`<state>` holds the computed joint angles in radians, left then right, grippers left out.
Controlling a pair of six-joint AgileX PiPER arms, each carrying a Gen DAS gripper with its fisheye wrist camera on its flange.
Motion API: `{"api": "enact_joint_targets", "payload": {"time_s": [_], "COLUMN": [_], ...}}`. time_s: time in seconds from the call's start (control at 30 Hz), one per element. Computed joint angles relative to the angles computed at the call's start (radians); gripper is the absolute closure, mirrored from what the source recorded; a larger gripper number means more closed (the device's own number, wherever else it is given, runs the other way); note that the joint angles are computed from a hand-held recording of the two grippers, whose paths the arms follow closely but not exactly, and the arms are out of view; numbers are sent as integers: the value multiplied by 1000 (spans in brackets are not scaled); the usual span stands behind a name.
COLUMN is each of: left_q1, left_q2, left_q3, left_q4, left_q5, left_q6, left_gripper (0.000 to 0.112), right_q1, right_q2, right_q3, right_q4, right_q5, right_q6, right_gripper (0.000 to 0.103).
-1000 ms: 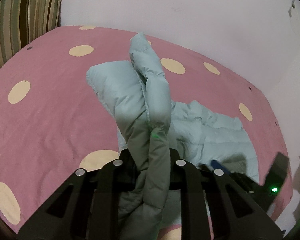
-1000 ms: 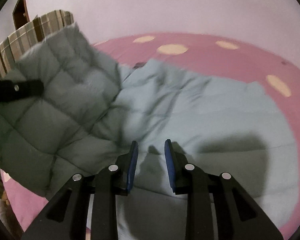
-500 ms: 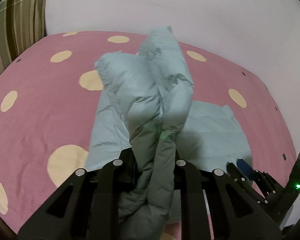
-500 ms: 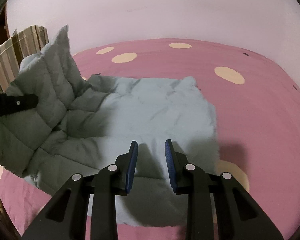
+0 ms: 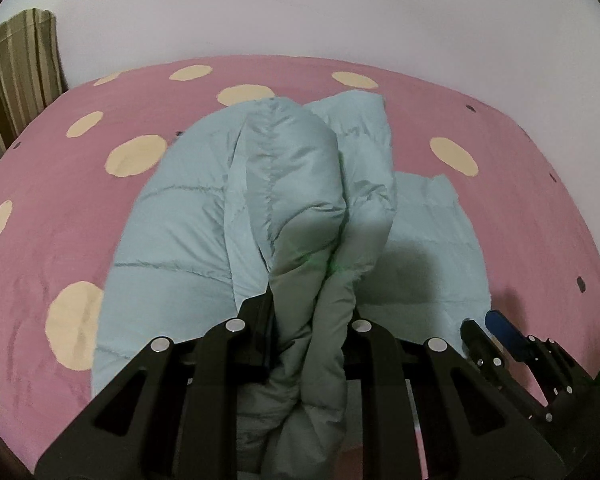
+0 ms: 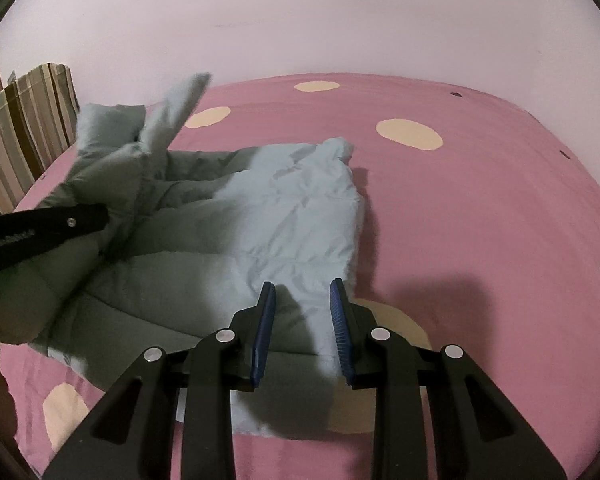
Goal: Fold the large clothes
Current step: 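Carry the lifted jacket with the left gripper while the right gripper opens and withdraws, then lower the jacket bundle onto the bed and open the left gripper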
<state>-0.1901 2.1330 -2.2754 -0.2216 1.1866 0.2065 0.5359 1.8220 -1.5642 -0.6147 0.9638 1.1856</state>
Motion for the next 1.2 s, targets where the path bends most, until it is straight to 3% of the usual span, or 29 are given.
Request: {"api": "enact_joint_targets", "payload": {"time_s": [0.2, 0.3, 0.4, 0.5, 0.6, 0.93, 1.1, 1.2], "left_q1": [-75, -102, -115, -103, -82, -21, 83, 162], "left_q2": [-18, -36, -64, -88, -114, -340, -451, -439], "left_q3": [97, 172, 253, 288, 297, 492, 593, 584], "left_q4": [35, 42, 40, -12, -89, -221, -240, -241], "left_q5": [-66, -126, -192, -211, -177, -171, -221, -247], "left_q6": [-16, -11, -6, 1, 15, 138, 223, 240], "left_gripper": [95, 95, 94, 82, 59, 48, 40, 36], "right_q1": [-13, -15, -16, -21, -20, -39, -14, 7], "right_q2": [-57, -87, -110, -141, -164, -197, -188, -168], "right_q3": [89, 133, 165, 193, 209, 207, 168, 120], "right_q4": [-5, -16, -26, -30, -41, -40, -42, -47], "right_q5": [-17, -16, -9, 0, 12, 39, 57, 73], "right_q6": [34, 59, 83, 100, 117, 93, 84, 76], "right_gripper": [74, 63, 61, 61, 61, 61, 61, 52]}}
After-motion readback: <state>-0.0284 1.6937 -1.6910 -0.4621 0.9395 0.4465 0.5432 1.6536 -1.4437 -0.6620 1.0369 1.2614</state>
